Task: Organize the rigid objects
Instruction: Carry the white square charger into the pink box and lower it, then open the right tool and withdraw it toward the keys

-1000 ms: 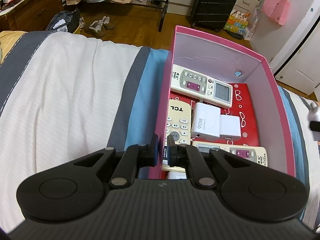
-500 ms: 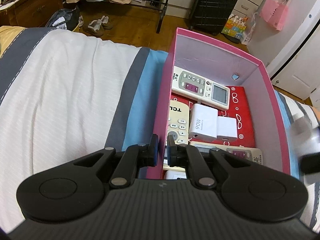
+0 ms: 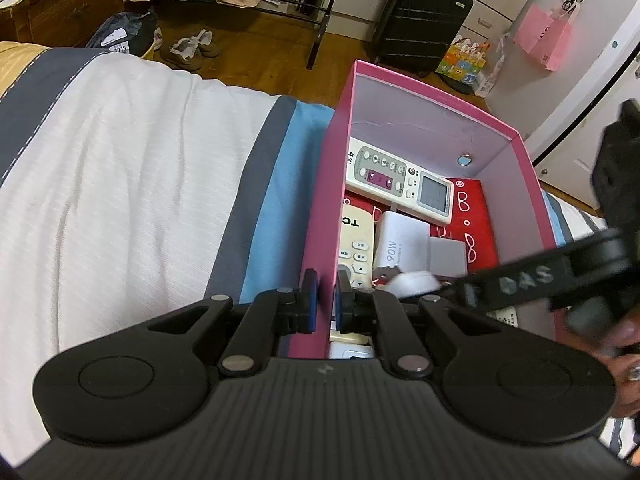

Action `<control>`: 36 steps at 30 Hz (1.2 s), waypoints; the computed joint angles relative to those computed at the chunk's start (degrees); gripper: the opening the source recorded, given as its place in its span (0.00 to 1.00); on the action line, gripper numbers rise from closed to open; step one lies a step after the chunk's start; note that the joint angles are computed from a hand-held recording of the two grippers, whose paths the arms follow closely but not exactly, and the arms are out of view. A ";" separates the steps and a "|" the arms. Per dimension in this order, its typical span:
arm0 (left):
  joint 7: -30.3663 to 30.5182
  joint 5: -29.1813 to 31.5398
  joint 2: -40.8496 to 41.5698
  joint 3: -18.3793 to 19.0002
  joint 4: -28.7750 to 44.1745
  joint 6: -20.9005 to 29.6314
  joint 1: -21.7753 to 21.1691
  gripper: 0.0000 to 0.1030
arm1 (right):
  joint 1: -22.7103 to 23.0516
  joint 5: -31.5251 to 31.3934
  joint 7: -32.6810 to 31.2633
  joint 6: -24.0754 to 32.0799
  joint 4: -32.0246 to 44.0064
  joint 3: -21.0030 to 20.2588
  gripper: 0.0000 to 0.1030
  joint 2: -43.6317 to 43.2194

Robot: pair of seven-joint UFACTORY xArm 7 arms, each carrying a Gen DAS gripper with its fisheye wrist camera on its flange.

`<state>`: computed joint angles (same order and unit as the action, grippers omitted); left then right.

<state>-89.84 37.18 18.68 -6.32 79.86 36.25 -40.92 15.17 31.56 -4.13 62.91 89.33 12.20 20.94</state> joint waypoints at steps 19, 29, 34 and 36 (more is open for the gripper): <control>-1.64 1.55 -0.73 0.18 -1.15 -1.56 0.15 0.06 | -2.42 10.71 3.61 -3.58 -4.45 1.55 0.60 -1.20; -1.68 1.92 -0.70 -0.18 -0.77 -0.70 0.15 0.06 | -3.53 14.87 -26.40 -9.80 -17.37 -3.15 0.60 -21.96; 0.63 1.51 -0.44 -0.39 -0.19 -0.05 0.12 0.06 | -1.72 14.84 -42.83 -23.42 -28.16 -7.00 0.62 -32.11; 1.58 1.88 -0.45 -0.35 -0.19 -0.06 0.02 0.06 | -0.83 13.14 -48.33 -28.42 -31.36 -8.42 0.62 -33.93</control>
<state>-88.26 39.06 18.23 -6.67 79.67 36.19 -40.91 14.35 44.70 -52.47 34.49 57.96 3.78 -12.99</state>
